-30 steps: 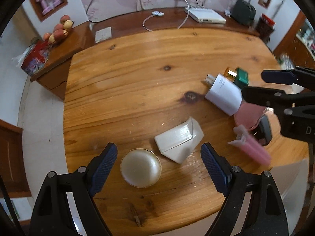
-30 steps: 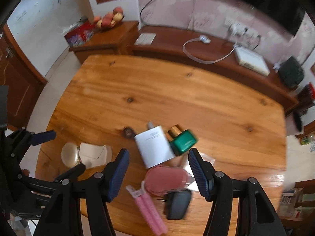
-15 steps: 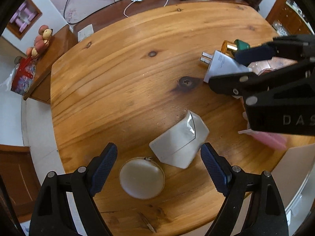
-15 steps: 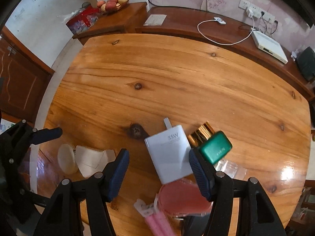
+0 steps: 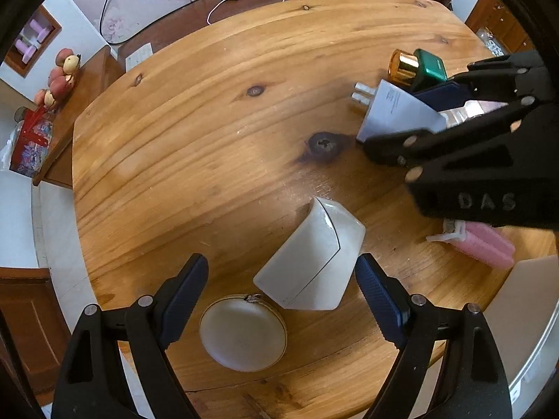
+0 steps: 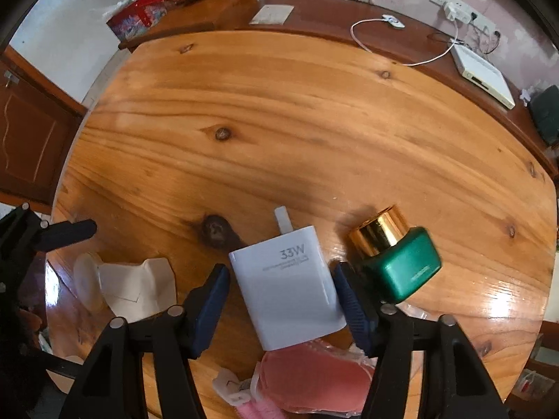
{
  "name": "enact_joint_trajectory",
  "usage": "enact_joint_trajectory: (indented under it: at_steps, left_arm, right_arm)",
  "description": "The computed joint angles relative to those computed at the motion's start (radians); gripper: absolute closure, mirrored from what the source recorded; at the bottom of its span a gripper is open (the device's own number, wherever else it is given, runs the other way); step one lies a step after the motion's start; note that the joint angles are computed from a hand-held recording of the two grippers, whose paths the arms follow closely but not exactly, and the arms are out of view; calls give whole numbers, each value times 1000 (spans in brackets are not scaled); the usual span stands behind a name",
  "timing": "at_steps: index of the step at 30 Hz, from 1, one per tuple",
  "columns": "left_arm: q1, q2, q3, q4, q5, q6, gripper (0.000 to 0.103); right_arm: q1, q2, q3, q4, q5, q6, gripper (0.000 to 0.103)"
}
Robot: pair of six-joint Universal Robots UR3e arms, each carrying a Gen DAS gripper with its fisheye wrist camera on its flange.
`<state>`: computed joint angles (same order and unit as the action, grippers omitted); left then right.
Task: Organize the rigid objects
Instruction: 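Grasp the beige box with the left tool while the right tool grasps the white charger, then carry the beige box and white charger into the tray and release both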
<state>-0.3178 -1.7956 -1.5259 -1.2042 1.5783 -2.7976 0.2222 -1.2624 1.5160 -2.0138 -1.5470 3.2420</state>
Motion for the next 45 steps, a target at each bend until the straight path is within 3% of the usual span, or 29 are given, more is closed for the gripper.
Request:
enact_joint_trajectory:
  at_steps: [1, 3, 4, 11, 19, 30, 38, 45]
  left_arm:
    - [-2, -1, 0, 2, 0, 0, 21]
    - [5, 1, 0, 0, -23, 4, 45]
    - [4, -1, 3, -5, -27, 2, 46]
    - [-5, 54, -43, 48, -14, -64, 47]
    - [21, 168, -61, 5, -24, -135, 47]
    - [17, 545, -148, -130, -17, -217, 47]
    - [55, 822, -187, -254, -76, -259, 47]
    - [70, 1086, -316, -338, -92, -315, 47]
  right_arm:
    - [-5, -3, 2, 5, 5, 0, 49]
    - [-9, -13, 15, 1, 11, 7, 50]
    - [-9, -17, 23, -4, 9, 10, 50]
    - [-1, -47, 64, -20, 13, 43, 50]
    - [-16, -175, 147, -52, 68, 86, 51]
    - [35, -521, 227, 35, 76, 133, 51]
    - [272, -736, 242, 131, -56, 293, 51]
    - [653, -768, 250, 156, -286, 578, 51]
